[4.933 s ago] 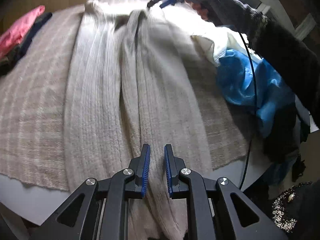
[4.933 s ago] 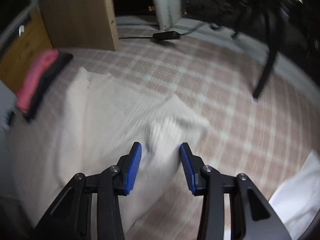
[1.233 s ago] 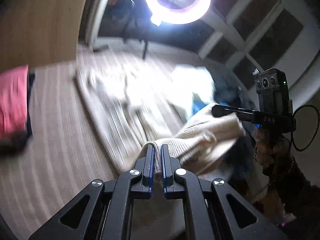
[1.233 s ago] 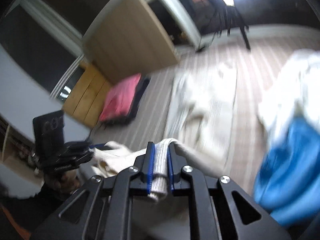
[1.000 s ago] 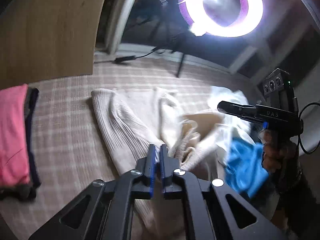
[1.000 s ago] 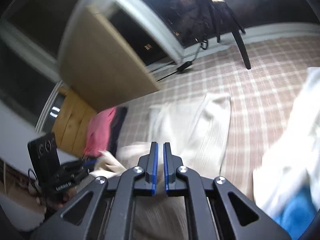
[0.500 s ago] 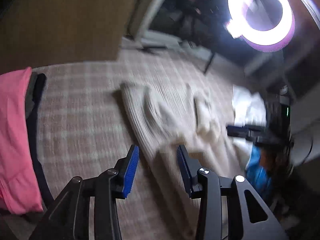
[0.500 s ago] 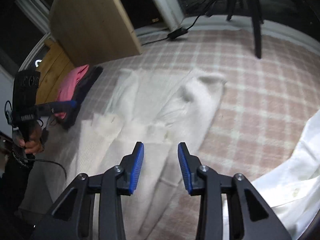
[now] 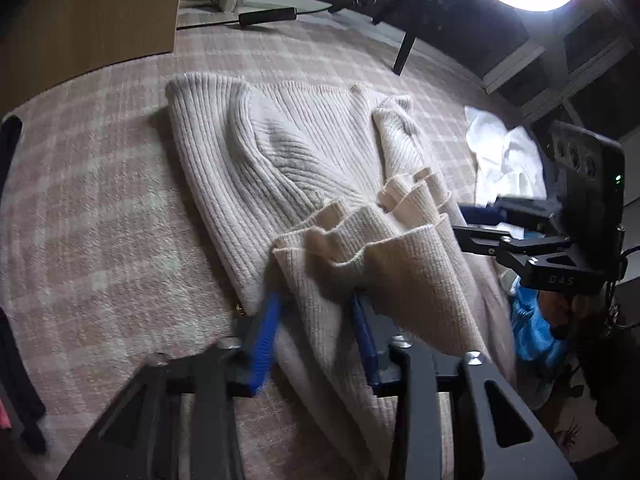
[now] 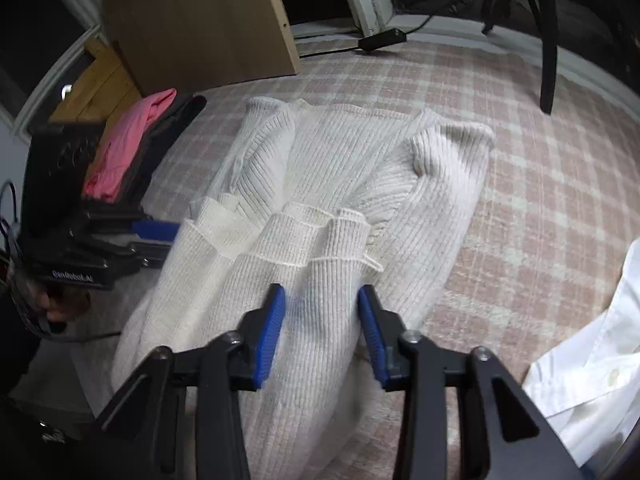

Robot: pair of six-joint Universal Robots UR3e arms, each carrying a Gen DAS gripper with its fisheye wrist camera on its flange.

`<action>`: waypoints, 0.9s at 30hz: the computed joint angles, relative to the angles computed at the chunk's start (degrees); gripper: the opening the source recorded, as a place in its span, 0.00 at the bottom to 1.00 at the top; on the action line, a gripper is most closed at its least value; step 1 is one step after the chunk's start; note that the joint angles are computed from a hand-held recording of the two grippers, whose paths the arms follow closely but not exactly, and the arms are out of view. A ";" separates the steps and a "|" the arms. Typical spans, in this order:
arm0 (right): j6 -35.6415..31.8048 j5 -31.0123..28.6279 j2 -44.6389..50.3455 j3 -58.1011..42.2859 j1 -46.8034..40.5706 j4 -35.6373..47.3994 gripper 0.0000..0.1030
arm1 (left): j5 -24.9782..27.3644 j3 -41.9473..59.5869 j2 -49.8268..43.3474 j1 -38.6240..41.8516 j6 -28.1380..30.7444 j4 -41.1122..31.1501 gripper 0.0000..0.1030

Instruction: Fold clothes

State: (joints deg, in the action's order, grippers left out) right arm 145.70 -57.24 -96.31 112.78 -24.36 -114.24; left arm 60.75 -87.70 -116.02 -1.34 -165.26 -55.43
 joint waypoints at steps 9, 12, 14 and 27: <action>-4.37 10.14 -14.41 1.52 -11.43 15.59 0.10 | -1.70 -5.59 8.68 2.32 -1.14 3.75 0.05; -5.31 12.18 -16.72 -1.52 -14.12 18.19 0.10 | -3.42 -2.44 10.31 3.97 0.16 0.67 0.05; -2.74 12.38 -14.14 -3.46 -13.57 14.01 0.10 | -2.32 0.91 9.35 4.01 0.25 1.36 0.05; 16.62 -4.71 23.21 -15.15 2.38 -25.16 0.10 | 10.93 35.41 -24.56 -3.06 -2.87 3.20 0.06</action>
State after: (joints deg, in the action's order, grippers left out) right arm 162.32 -61.95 -73.09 97.63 -21.98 -139.40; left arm 71.68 -52.29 -140.58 -4.39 -168.13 -52.23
